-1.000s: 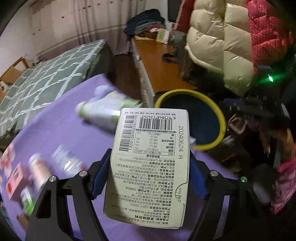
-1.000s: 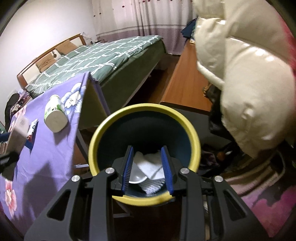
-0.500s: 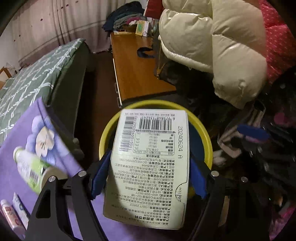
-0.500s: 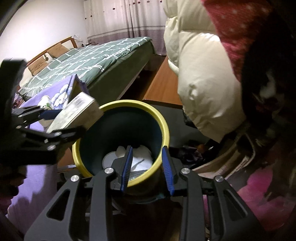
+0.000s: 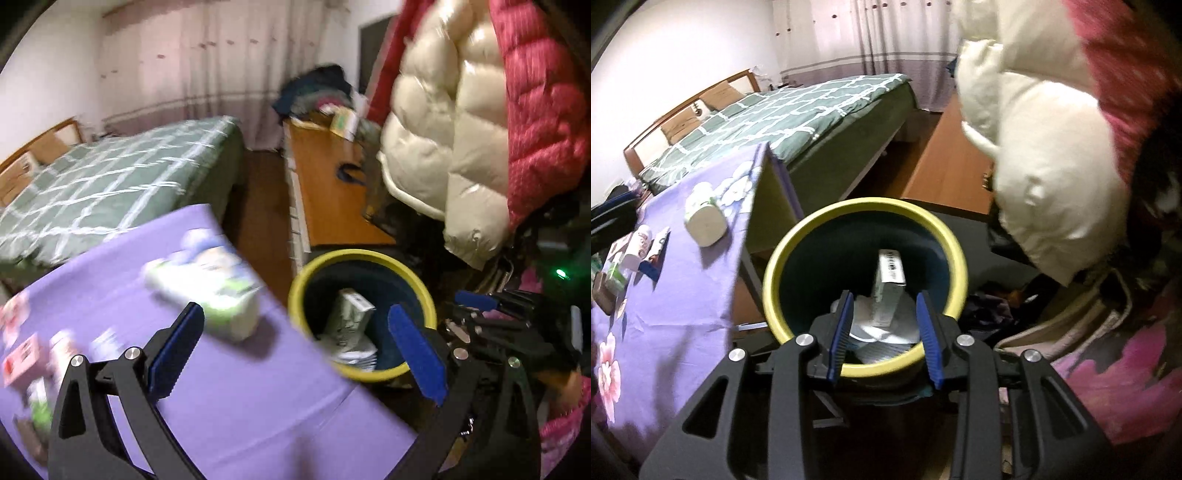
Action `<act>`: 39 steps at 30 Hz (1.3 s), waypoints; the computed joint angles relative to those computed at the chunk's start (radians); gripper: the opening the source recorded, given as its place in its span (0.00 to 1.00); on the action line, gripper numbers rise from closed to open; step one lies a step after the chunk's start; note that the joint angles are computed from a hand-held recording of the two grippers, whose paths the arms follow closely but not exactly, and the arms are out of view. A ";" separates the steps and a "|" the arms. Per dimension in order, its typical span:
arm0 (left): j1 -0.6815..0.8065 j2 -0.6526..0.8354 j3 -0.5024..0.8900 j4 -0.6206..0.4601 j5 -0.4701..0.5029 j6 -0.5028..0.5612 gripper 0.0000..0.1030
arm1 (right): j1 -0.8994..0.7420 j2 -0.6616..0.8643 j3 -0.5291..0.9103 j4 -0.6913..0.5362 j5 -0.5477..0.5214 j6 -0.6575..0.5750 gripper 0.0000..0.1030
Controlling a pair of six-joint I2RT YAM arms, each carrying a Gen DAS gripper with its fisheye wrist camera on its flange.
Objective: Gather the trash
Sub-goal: 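Grasp the blue-and-white tube with the right gripper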
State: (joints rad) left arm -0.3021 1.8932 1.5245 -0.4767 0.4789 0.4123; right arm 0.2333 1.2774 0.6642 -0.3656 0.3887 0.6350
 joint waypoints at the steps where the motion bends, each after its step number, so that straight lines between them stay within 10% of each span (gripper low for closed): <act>1: 0.052 -0.032 -0.033 0.004 0.026 0.010 0.95 | 0.011 0.015 0.013 0.002 0.002 0.002 0.33; 17: 0.675 0.013 0.007 0.034 0.156 0.057 0.95 | 0.253 0.493 0.549 -0.029 -0.015 -0.055 0.33; 39: 0.742 0.091 0.070 0.015 0.166 0.072 0.95 | 0.272 1.322 1.752 -0.527 -0.205 -0.215 0.49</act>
State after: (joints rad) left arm 0.4398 1.9845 1.5946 -0.4618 0.6446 0.4846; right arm 0.5053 2.5992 2.4161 -0.8926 0.1835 0.4199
